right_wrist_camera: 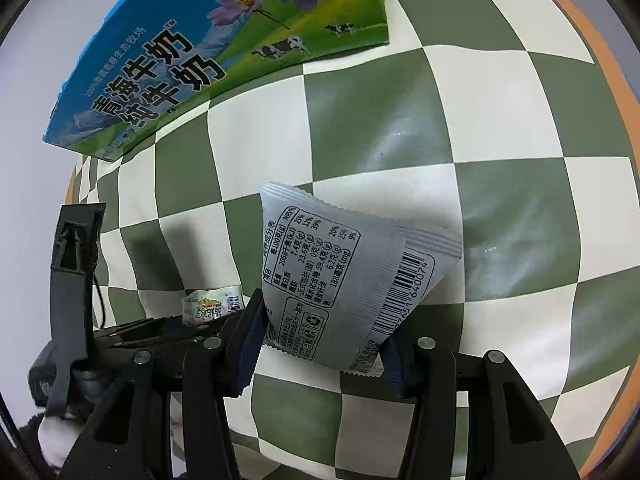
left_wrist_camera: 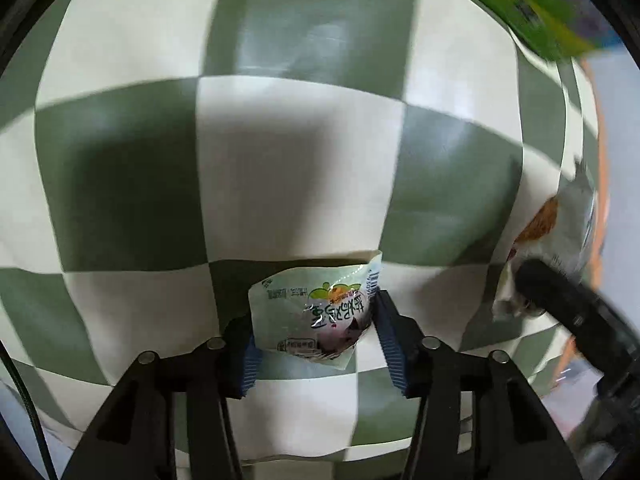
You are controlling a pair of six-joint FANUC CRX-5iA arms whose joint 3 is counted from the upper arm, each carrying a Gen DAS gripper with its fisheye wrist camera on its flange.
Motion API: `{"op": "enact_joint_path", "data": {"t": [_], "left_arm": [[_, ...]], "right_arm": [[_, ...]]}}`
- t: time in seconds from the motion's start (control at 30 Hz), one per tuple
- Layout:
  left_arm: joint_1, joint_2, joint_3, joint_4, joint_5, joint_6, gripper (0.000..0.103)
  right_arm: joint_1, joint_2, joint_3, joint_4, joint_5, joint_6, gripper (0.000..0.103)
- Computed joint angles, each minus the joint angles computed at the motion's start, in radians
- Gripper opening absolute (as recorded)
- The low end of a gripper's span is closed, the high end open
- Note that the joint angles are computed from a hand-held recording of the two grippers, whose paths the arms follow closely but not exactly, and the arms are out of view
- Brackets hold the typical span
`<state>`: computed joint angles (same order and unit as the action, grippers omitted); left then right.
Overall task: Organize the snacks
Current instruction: 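Carry both packets into the box and open both tools to release them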
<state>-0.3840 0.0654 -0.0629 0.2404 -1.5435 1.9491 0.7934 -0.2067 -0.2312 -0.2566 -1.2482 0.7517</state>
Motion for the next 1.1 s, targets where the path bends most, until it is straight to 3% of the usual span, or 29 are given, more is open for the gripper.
{"op": "enact_joint_path", "data": {"t": [0.03,0.2,0.27,0.4,0.67,0.77,0.9,1.1], "left_arm": [[-0.012,-0.004,0.015,-0.012,-0.001,0.011,0.039],[-0.045,-0.012,0.050,-0.012,-0.003,0.043,0.037],[0.022,-0.043,0.074,-0.011,-0.049,-0.007,0.035],[0.056,-0.073,0.123,0.016,-0.071,-0.020,0.033],[0.173,-0.076,0.296,0.136,-0.028,-0.057,0.033],[0.265,-0.001,0.436,0.176,-0.050,-0.123,0.033],[0.270,0.148,0.647,0.130,-0.069,-0.128,0.033],[0.277,0.415,0.951,0.072,-0.187,-0.124,0.033]], "right_arm": [[0.011,0.002,-0.002,0.005,0.007,-0.015,0.054],[0.014,-0.007,-0.007,0.016,0.020,-0.040,0.054],[0.011,-0.011,-0.005,0.014,0.024,-0.043,0.054],[0.023,-0.019,0.019,0.042,0.022,-0.033,0.054],[-0.030,0.018,0.199,0.047,0.010,0.089,0.054],[-0.078,0.072,0.312,0.027,0.000,0.165,0.054],[-0.131,0.204,0.489,0.027,-0.032,0.276,0.054],[-0.191,0.477,0.801,0.024,-0.172,0.419,0.054]]}}
